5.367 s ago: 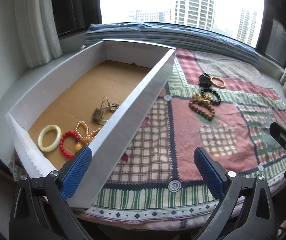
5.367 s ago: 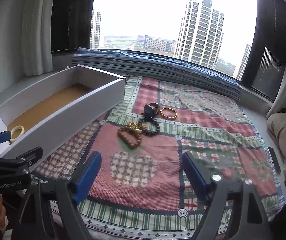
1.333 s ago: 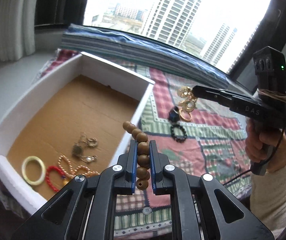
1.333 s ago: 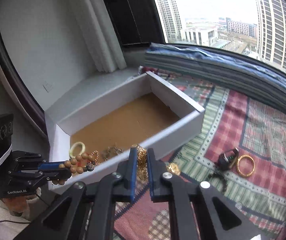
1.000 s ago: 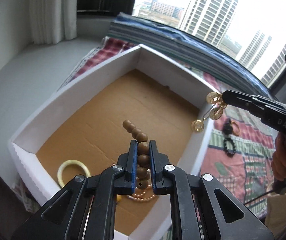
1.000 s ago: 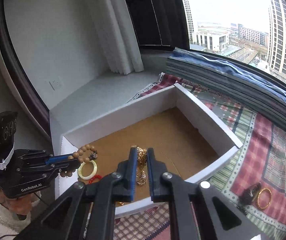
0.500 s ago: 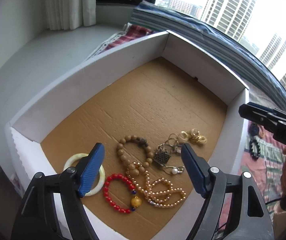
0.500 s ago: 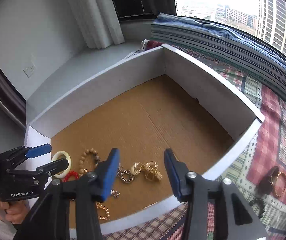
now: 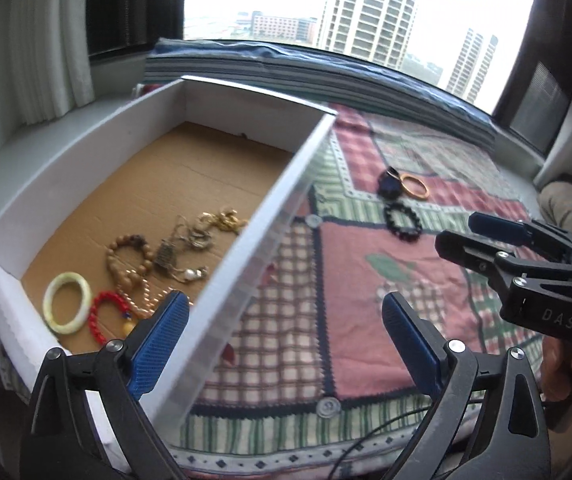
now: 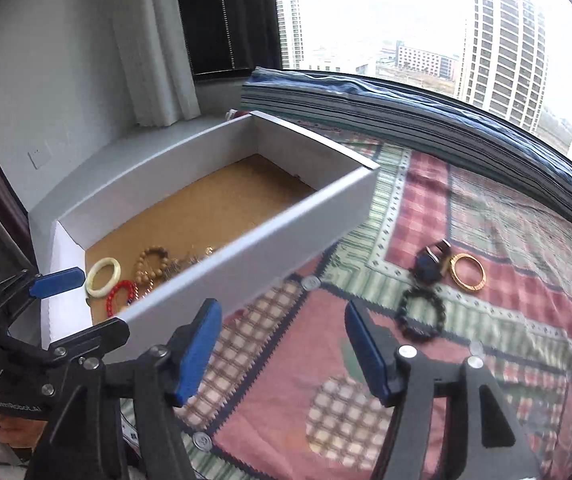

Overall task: Organize jewelry
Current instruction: 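Move both open tools back over the watch and black bead bracelet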

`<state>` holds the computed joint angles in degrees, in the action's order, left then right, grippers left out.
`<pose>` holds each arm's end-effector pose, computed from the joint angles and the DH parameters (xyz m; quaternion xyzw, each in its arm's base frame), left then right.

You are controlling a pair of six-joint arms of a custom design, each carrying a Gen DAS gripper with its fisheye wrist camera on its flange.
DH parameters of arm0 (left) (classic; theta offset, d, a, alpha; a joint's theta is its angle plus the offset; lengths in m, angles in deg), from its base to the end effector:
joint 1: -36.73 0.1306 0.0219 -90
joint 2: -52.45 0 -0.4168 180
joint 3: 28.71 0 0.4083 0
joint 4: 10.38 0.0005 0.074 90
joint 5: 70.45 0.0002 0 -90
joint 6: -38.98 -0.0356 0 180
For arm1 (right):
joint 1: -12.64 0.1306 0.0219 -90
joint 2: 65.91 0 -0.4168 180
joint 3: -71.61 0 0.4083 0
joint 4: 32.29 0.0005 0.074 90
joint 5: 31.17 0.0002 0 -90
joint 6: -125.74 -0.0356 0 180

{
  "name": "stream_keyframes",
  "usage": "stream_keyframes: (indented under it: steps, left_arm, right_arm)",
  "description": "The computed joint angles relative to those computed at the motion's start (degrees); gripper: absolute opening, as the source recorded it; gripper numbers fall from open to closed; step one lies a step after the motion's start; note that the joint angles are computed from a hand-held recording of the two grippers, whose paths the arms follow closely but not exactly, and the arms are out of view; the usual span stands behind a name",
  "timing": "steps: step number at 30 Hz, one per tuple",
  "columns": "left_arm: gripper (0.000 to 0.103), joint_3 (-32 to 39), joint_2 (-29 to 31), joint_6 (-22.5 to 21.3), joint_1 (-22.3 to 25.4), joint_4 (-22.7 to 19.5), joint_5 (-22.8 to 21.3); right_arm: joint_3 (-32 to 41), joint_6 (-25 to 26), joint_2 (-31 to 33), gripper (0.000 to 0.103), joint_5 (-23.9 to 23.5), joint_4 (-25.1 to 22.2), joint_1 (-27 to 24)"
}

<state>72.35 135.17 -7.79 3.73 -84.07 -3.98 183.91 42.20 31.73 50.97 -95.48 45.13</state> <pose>0.3573 -0.2157 0.5847 -0.1438 0.9254 -0.0268 0.3495 0.4570 0.2962 0.5650 -0.3339 0.8716 0.1420 0.3297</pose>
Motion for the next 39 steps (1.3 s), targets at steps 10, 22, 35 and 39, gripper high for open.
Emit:
stream_keyframes:
  steps: [10, 22, 35, 39]
  left_arm:
    - [0.098, 0.9, 5.48, 0.84, -6.08, -0.21, 4.48]
    - [0.098, 2.69, 7.83, 1.3, -7.34, -3.67, 1.77]
    - [0.098, 1.39, 8.05, 1.34, -6.27, -3.78, 2.96]
    - [0.098, 1.49, 8.56, 1.24, -6.06, -4.15, 3.5]
  right_arm:
    - [-19.21, -5.35, -13.02, 0.065, 3.19, 4.81, -8.45]
    - [-22.11, -6.32, -14.97, 0.065, 3.08, 5.61, -9.43]
    - [-21.5, -6.73, -13.58, 0.065, 3.96, 4.71, -8.28]
    - [-21.55, -6.73, -13.21, 0.065, 3.59, 4.55, -8.51]
